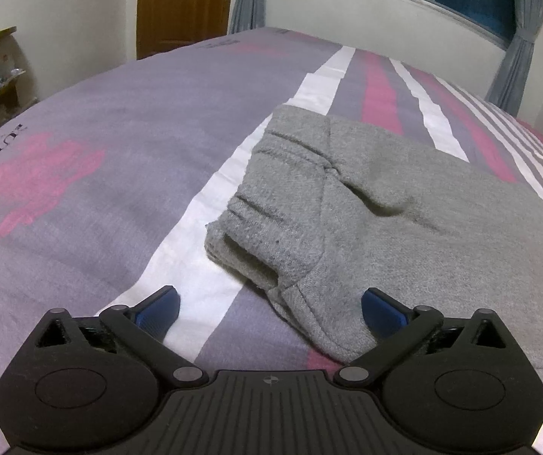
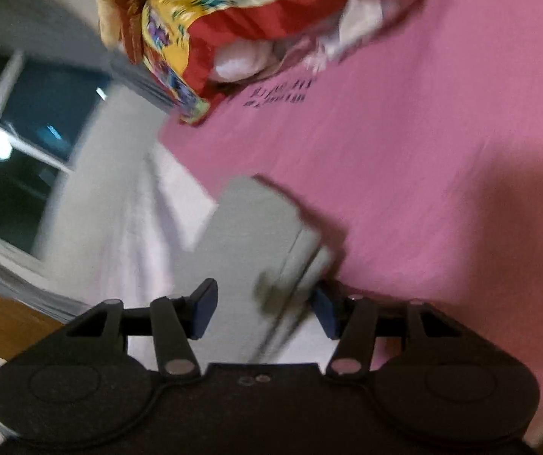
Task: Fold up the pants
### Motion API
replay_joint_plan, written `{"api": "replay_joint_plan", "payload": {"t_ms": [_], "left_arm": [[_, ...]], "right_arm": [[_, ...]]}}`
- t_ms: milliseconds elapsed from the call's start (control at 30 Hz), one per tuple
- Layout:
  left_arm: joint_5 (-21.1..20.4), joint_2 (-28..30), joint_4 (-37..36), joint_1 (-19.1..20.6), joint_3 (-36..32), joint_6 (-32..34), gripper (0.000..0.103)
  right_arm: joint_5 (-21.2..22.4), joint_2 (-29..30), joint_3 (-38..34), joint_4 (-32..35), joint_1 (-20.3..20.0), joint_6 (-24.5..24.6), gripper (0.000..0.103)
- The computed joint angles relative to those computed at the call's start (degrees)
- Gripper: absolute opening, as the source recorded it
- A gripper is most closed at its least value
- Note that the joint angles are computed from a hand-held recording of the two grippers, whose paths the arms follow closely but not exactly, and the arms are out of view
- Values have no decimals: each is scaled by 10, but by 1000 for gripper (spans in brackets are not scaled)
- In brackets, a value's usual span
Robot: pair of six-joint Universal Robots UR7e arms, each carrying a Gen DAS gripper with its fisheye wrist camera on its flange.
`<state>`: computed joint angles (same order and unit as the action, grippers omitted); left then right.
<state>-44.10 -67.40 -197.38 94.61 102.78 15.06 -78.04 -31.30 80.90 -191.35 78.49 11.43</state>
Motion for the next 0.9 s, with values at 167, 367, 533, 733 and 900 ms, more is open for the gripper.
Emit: {"api": "replay_joint_plan", "payload": {"t_ms": [167,367,533,733,900], "left_arm": [[-2,1,-11,1,5,3,103],[-5,0,-14,2,6,5,103],[-4,-3,-6,1,7,3,103],[19,-25,1,-14,21,-19,103],[-22,-26,-158,-82,87,102,103]], "right_arm": [[-94,4,-11,1,32,-97,13],[-5,-15,32,-86,31,-183,12],[-127,16,-22,-1,25,-168,11],[-190,8,15,-91,49,-183,35],[-197,-2,64,-149,77,-278,39]]}}
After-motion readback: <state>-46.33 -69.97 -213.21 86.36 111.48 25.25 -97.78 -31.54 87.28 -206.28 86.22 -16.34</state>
